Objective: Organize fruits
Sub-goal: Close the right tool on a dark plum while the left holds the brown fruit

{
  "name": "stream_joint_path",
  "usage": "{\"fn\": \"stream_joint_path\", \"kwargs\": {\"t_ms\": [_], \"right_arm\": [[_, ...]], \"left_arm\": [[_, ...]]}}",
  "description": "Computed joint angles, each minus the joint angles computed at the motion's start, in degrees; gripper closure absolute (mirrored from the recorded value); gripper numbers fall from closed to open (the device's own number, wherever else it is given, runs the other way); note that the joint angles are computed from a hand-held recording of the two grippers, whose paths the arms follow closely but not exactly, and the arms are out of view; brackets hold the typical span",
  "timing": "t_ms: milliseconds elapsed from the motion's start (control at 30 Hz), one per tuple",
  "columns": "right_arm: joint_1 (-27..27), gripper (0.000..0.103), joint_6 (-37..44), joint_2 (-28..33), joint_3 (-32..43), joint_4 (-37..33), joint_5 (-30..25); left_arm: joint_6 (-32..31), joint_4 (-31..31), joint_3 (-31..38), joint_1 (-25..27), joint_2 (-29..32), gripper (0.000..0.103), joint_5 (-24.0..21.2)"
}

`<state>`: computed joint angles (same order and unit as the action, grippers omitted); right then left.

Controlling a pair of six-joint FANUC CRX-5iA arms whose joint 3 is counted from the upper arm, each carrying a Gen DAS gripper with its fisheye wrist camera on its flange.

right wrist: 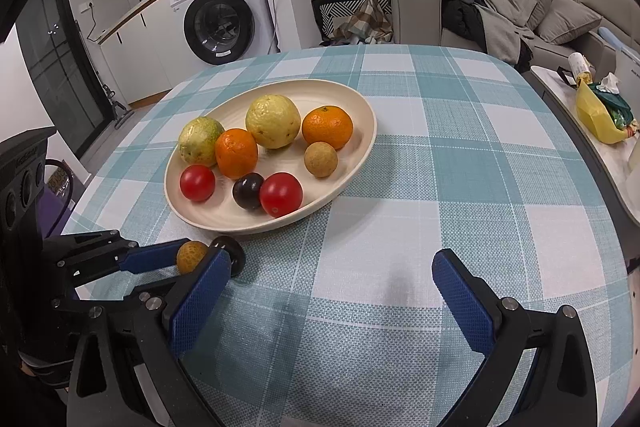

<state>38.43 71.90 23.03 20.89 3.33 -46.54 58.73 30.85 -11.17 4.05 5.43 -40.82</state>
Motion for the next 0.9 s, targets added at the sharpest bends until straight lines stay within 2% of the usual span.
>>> {"fn": "stream_joint_path", "kwargs": {"t_ms": [300,400,600,767,900], "right_arm": [[0.01,0.0,0.34,0.24,0.37,-0.53,-0.41],[-0.03,0.0,1.49,0.39,0.98,-1.7,-1.39],[0.5,0.001,6.73,1.13,2.78,-4.36,-3.85],[1.22,0.015,11.61,1.93,4.53,-7.25,-5.9],[2.31,0.022,13.18,2.29,4.66,-7.18,-6.23]], "left_arm": [[-0.74,2.95,-3.32,1.46,-2.34,0.077,2.56],[-1.69,5.3,-5.38,2.42,-3.88,0.077,4.61],[-0.3,5.8,-8.15,3.43,-6.84,0.077,10.91],[-1.73,7.66,-9.74,3.66,-8.11,0.077,13.93],[-2.29,8.65,-10.09,3.82,-8.3,0.077,13.82]]}}
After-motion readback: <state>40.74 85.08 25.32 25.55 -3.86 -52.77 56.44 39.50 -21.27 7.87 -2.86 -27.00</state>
